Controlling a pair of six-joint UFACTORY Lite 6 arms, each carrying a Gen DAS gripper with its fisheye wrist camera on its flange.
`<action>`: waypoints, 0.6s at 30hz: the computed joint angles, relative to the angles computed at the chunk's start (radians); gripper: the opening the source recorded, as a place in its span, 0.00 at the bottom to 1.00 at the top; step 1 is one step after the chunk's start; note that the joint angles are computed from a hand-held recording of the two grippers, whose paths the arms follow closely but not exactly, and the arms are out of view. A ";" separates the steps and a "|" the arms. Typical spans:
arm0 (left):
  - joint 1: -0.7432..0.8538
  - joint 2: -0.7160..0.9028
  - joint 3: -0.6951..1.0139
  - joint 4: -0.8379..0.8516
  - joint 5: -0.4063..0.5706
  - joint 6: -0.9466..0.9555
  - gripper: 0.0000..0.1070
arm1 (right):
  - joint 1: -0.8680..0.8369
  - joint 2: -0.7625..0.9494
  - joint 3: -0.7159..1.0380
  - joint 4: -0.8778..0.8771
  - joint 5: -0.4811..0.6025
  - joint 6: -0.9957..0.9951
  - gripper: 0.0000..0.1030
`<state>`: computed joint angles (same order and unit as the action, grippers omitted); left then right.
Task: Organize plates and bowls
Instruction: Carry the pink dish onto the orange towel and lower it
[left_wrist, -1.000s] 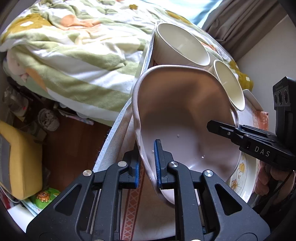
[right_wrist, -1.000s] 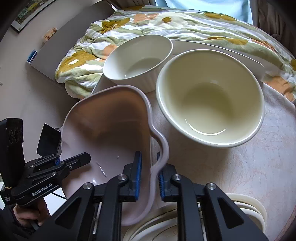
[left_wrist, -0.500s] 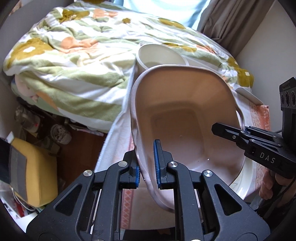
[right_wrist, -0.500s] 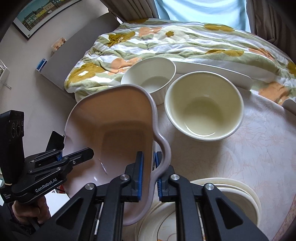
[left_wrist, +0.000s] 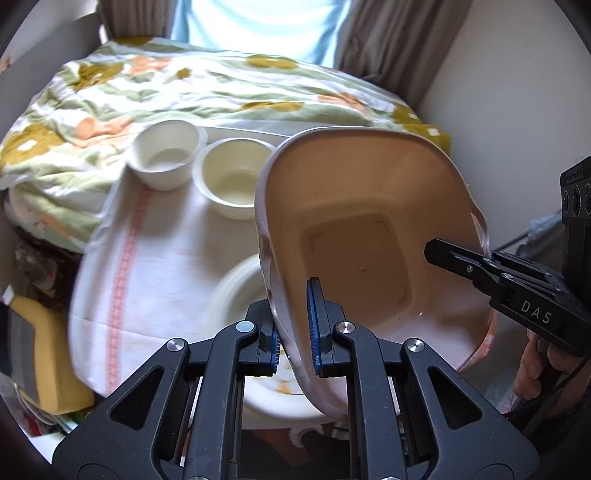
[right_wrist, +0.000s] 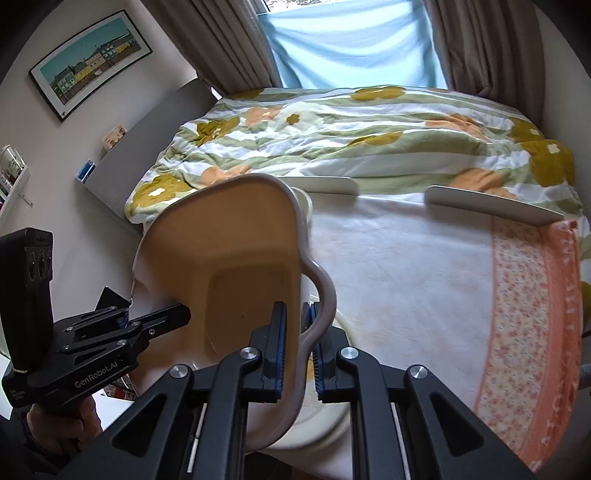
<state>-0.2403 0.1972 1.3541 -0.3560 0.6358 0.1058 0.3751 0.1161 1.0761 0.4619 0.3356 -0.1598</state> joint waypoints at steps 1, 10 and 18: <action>-0.048 0.011 0.014 0.019 -0.007 -0.042 0.10 | -0.042 -0.057 -0.057 0.030 0.006 -0.049 0.11; -0.405 0.308 0.275 0.134 -0.028 -0.327 0.10 | -0.487 -0.286 -0.389 0.326 0.095 -0.549 0.11; -0.520 0.653 0.627 0.209 0.044 -0.447 0.10 | -0.726 -0.055 -0.370 0.582 0.093 -0.961 0.11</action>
<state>-0.7601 0.8497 1.9808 -0.1472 0.6795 -0.3413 -0.3506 0.0608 0.7065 1.0441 0.4286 -1.1211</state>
